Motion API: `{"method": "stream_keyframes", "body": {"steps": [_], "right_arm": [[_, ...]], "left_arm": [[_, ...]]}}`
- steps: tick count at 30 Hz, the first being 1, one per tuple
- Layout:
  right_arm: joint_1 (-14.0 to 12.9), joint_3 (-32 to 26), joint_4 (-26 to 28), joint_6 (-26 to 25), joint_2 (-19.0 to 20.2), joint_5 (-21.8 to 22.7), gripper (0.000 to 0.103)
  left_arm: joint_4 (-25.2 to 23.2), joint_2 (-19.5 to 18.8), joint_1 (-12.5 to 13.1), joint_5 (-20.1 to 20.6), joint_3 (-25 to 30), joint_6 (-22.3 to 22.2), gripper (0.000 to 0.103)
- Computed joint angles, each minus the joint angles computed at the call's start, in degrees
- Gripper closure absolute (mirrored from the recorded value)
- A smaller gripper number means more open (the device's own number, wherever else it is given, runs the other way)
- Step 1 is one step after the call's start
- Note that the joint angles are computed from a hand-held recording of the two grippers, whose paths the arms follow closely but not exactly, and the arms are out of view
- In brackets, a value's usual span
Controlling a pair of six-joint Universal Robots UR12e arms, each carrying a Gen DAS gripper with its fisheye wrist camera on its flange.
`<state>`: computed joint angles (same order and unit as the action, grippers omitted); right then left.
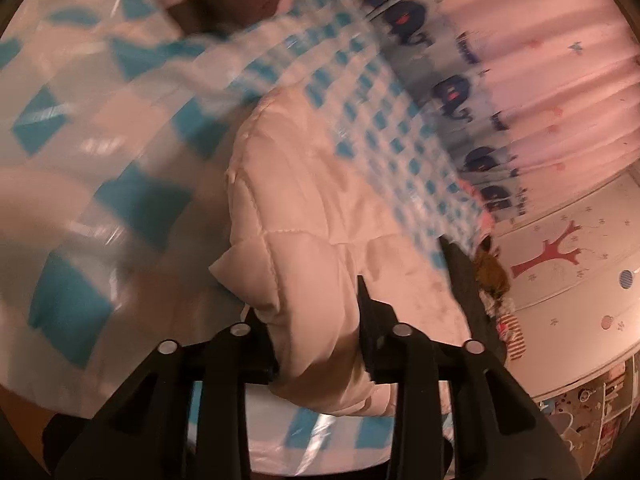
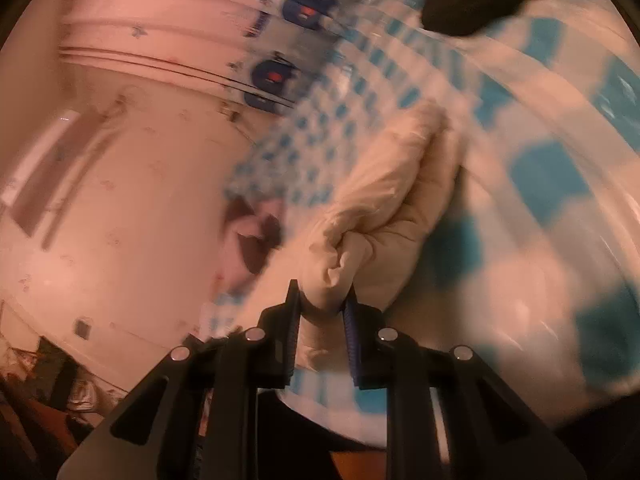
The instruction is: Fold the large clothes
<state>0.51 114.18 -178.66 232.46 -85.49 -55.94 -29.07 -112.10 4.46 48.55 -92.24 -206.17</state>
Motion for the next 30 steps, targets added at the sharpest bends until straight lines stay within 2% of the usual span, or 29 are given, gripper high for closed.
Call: {"method": "stream_keyframes", "body": {"steps": [1,2,3,5,6,7,8,10,13,15,17,18,19,21,22,24,25,26,27,30], "right_arm": [[0.03,0.27,3.41,-0.99,-0.6,-0.95,0.079],[0.39,0.24,7.41,-1.94,-1.34,-3.61,0.069],[0.89,0.14,12.11,-3.76,-2.51,-8.67,0.061],[2.32,-1.47,15.42,-7.51,-3.33,-15.93,0.059],[3.61,-3.47,16.69,-11.01,-3.14,-20.48,0.05],[4.49,-5.0,16.9,-13.12,-2.56,-22.62,0.044],[5.53,-7.55,16.99,-16.48,-1.25,-24.03,0.036],[7.54,-12.94,18.56,-23.12,1.93,-26.04,0.034],[10.24,-23.57,28.07,-33.29,9.19,-26.91,0.033],[12.07,-30.35,36.49,-39.21,14.51,-30.63,0.033],[12.66,-33.75,43.68,-41.07,17.62,-32.72,0.03],[12.65,-34.4,46.07,-41.93,18.6,-32.44,0.03],[12.68,-34.15,46.05,-41.8,18.67,-32.63,0.03],[12.7,-34.48,46.93,-39.64,18.1,-32.71,0.03],[13.0,-34.33,44.71,-38.78,17.57,-33.25,0.03],[14.06,-35.91,41.02,-41.9,18.02,-33.75,0.028],[14.54,-37.46,40.85,-43.12,18.87,-33.31,0.025],[15.0,-39.84,41.42,-44.21,20.25,-32.57,0.018],[15.47,-42.19,42.36,-45.01,21.74,-31.96,0.017],[17.12,-52.04,49.87,-48.53,28.61,-33.59,0.017]], "left_arm": [[-2.05,-0.37,0.08,0.14,0.14,-0.23,0.064],[-5.03,-0.79,0.02,0.36,0.46,-0.83,0.06],[-7.05,-0.94,-0.1,1.03,0.82,-1.01,0.053],[-6.58,-0.95,-0.55,2.66,1.13,-0.89,0.042],[-6.67,-0.93,-0.96,4.27,1.37,-0.43,0.029],[-6.64,-1.11,-1.47,6.31,1.88,-0.68,0.022],[-6.12,-1.39,-1.64,6.63,2.0,-1.03,0.021],[-5.77,-2.16,-2.0,6.82,2.6,-1.89,0.021],[-2.54,-3.32,-2.31,6.4,2.51,-4.04,0.021],[1.44,-3.92,-2.07,5.28,1.7,-6.17,0.021],[4.65,-4.38,-1.66,3.61,1.09,-7.62,0.022],[6.44,-4.54,-1.45,2.3,0.79,-7.67,0.028],[7.39,-4.73,-1.46,1.61,0.9,-6.98,0.036],[6.91,-4.53,-1.87,3.03,1.05,-4.65,0.041],[6.81,-4.54,-1.99,3.51,1.11,-4.29,0.042],[6.88,-4.81,-2.11,3.89,1.39,-4.83,0.041],[6.93,-4.89,-2.08,4.1,1.44,-5.18,0.037],[6.96,-5.11,-2.24,4.66,1.67,-6.09,0.033],[6.95,-5.28,-2.26,4.73,1.79,-6.8,0.032],[7.85,-5.36,-1.92,3.72,1.45,-7.4,0.031]]}}
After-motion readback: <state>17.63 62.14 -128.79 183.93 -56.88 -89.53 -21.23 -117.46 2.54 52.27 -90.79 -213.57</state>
